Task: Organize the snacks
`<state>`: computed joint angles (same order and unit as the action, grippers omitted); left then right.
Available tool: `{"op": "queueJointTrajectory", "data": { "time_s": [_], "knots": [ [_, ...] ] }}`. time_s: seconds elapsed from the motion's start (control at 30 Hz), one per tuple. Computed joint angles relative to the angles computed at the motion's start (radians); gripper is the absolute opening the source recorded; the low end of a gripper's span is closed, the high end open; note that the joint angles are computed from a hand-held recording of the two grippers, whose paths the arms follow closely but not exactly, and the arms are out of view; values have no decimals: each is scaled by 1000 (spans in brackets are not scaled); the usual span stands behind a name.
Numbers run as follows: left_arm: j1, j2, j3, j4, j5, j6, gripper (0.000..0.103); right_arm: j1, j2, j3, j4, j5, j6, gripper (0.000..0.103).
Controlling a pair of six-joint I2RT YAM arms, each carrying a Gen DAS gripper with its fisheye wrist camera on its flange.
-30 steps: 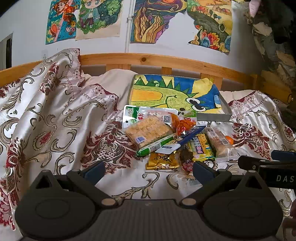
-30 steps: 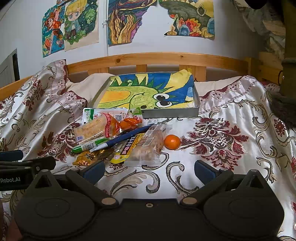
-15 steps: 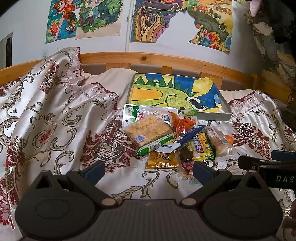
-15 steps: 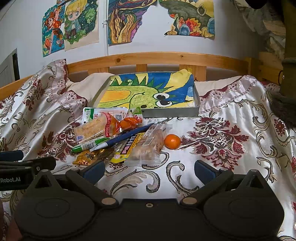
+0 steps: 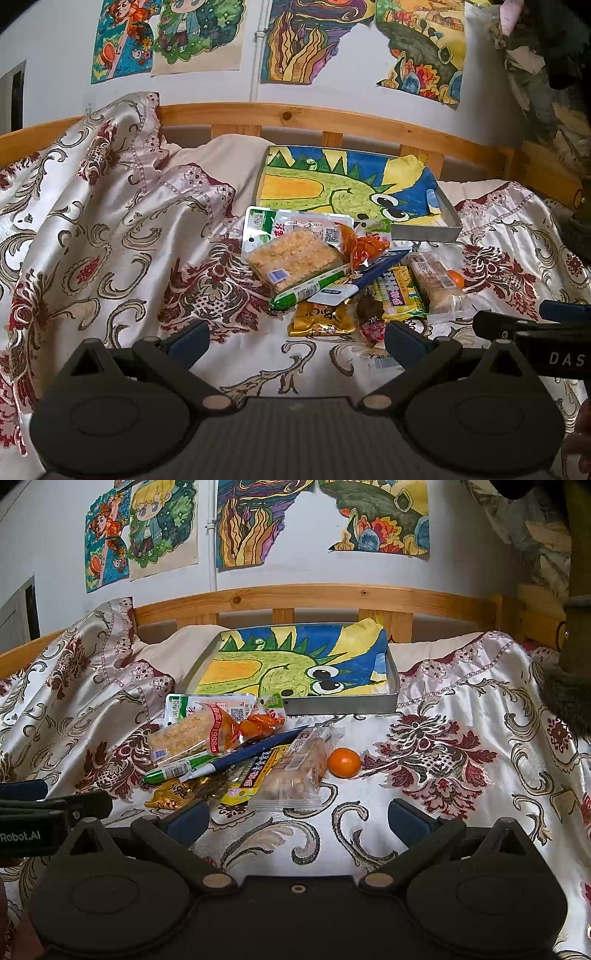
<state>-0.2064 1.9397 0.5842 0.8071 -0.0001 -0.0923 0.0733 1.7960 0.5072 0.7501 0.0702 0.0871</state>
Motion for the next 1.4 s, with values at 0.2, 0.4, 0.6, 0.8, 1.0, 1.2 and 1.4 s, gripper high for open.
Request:
{"op": "queueJointTrajectory", "data": {
  "time_s": [0.2,0.4,0.6,0.8,1.0,1.2,1.4],
  "knots": [
    [3,-14,11,-45,-2,-2,103,-2,-5,-9,33,8,-10,102],
    [10,-29,77,-149,5,30,103,-24,-34,24,-22,-14,-70,102],
    [14,-16,165,-224,30,56,103,-82,-74,81,-77,-112,-214,102],
    [18,43,282,-339,89,62,103,-136,-32,130,-68,-140,-300,102],
    [27,136,443,-493,171,39,103,-145,42,167,-68,-141,-253,102],
    [46,238,633,-664,255,8,103,-101,135,221,-81,-104,-267,102],
    [46,296,734,-759,273,12,102,-39,234,297,-98,-43,-281,102]
  ]
}}
